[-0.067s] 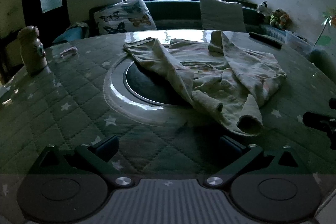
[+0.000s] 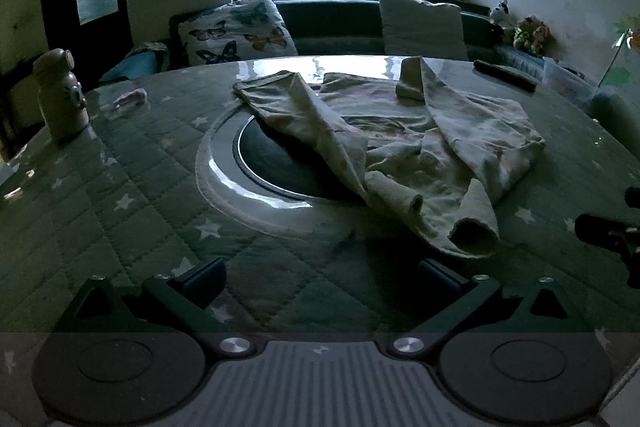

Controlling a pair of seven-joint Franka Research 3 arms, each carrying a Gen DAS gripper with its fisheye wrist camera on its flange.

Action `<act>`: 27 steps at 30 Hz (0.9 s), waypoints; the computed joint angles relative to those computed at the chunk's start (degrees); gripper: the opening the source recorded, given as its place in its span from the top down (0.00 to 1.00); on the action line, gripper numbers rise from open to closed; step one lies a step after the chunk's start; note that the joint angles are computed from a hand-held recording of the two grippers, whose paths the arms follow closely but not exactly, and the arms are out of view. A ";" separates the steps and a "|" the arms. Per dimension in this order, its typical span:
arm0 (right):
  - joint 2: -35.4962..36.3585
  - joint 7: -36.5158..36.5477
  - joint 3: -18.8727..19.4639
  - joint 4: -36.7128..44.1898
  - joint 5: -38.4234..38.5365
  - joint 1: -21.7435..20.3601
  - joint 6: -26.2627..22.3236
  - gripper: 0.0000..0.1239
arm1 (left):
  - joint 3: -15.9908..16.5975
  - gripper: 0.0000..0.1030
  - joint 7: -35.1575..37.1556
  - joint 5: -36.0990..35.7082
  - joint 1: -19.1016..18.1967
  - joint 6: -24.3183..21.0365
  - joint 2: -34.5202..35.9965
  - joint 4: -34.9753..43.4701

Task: Fold clothes
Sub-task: 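Move both grippers toward the crumpled striped shirt on the table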

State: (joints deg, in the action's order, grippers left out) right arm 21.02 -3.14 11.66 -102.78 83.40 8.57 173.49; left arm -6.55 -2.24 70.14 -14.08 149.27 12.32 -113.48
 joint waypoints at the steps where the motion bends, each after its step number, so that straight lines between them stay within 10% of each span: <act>1: -0.04 0.67 -0.17 -0.13 -0.65 0.10 -0.09 0.17 | -0.02 0.00 0.21 -0.23 0.04 0.04 0.03 0.02; 27: -0.51 2.81 0.58 -1.25 -3.28 0.00 -0.74 0.17 | 0.14 0.00 1.78 -0.81 -0.39 0.94 0.65 0.68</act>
State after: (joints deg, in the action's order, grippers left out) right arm 20.51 -0.32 12.24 -104.03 80.12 8.58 172.75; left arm -6.41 -0.46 69.33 -14.47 150.21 12.97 -112.80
